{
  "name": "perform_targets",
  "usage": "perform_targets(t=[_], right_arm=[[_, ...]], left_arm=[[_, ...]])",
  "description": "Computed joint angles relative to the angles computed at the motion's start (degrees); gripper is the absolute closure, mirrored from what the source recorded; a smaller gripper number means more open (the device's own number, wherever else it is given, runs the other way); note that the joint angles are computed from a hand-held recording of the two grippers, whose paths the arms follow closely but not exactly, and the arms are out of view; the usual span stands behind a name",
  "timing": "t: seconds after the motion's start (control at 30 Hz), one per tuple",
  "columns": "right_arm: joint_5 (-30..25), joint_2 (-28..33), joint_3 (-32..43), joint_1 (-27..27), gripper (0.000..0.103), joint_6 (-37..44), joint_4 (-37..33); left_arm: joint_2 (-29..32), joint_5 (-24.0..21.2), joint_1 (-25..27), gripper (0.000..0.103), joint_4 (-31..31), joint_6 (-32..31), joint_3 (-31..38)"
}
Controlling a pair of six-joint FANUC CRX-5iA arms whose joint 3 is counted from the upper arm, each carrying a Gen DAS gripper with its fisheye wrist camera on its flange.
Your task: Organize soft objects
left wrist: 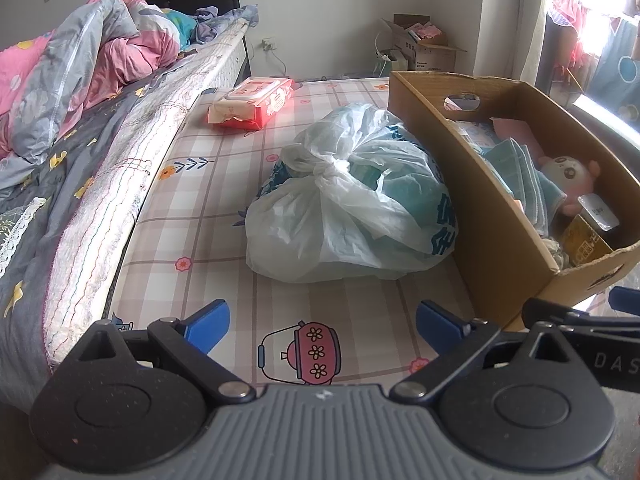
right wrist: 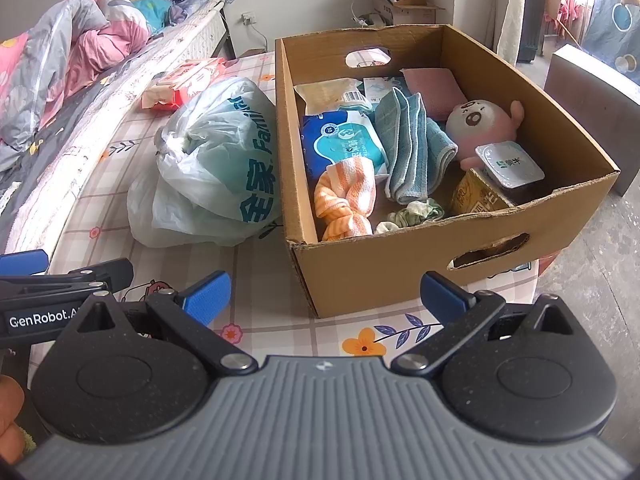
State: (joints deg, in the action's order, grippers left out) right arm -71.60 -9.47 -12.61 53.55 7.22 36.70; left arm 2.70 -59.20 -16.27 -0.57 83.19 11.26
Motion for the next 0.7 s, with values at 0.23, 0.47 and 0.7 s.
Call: perform_targets(t=[0.23,0.47,0.7], right_arm=[[0.0,0.2,0.3,-0.1,0.001,0.3,-0.2],[0.1,0.3,0.3,-0.4,0.001,0.7,-0.5],[0.0,0.3,0.4,-0.4,0.001,0.8,-0.4]], left_arm=[[0.0,-0.2,0.1,0.003,0.0,0.2,0.1],[0.0,-0.4,0.2,0.003,0.0,0.2,0.0],[0.1,-0.4,0.2,0.003,0.0,0.2,0.1]])
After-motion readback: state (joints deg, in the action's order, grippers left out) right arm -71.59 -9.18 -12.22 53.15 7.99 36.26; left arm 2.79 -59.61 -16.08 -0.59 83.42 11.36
